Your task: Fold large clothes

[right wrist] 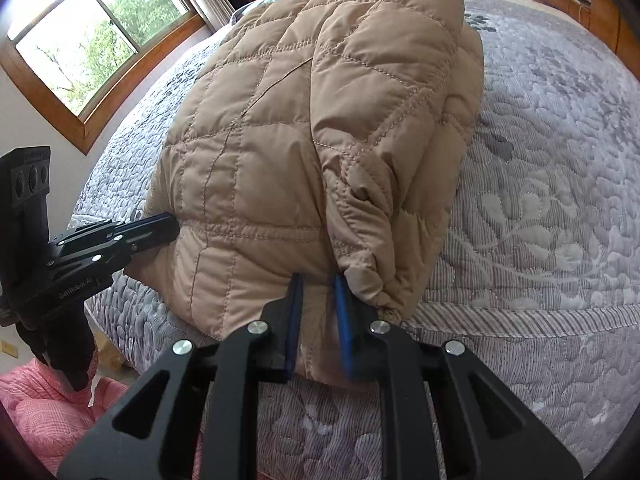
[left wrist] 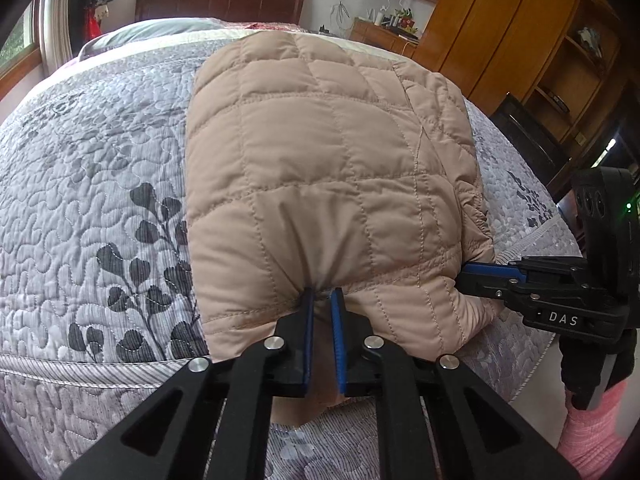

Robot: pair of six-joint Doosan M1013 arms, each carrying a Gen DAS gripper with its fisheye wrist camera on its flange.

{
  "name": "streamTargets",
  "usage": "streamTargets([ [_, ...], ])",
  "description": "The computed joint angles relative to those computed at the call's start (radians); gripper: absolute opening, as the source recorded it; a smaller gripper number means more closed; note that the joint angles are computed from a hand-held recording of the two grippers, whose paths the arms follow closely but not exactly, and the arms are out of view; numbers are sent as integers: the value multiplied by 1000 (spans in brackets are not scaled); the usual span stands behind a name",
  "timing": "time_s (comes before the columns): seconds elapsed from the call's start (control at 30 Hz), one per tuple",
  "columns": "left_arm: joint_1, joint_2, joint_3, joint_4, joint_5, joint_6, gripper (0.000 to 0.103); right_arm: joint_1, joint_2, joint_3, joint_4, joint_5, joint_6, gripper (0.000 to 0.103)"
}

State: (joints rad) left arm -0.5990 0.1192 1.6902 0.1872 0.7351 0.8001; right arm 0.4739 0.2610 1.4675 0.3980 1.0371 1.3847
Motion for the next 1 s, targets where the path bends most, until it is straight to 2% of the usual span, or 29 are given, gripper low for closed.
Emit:
streamTargets([
  [0.07,3,-3,-3,-16,2,17,10,1,2,-10,-10,12,-1,16],
  [0.23,55,-34,-9,-189,-27,159,14,-1,-8,-49,-7,29,-37,21],
  [0.37,73,-30,-54,-131,-34,150,16,7,-3,-111,-37,-7,-43,21],
  [0.47,97,16,-125,-134,-2,198,16,15,40,-193,-85,-13,-6,21],
  [0.57,119,67,-186,-141,34,224,16,17,110,-290,-127,25,46,21],
  [0.7,161,130,-245,-251,81,302,16,18,193,-384,-217,70,156,19],
  [0.77,180,153,-258,-304,94,334,16,6,217,-397,-232,91,190,16],
  [0.83,205,178,-272,-378,106,385,11,-9,241,-407,-224,117,215,15],
  [0.9,216,200,-286,-399,126,398,4,-25,253,-401,-186,128,216,14],
  [1.0,229,227,-296,-430,135,417,2,-44,266,-382,-116,121,206,14],
])
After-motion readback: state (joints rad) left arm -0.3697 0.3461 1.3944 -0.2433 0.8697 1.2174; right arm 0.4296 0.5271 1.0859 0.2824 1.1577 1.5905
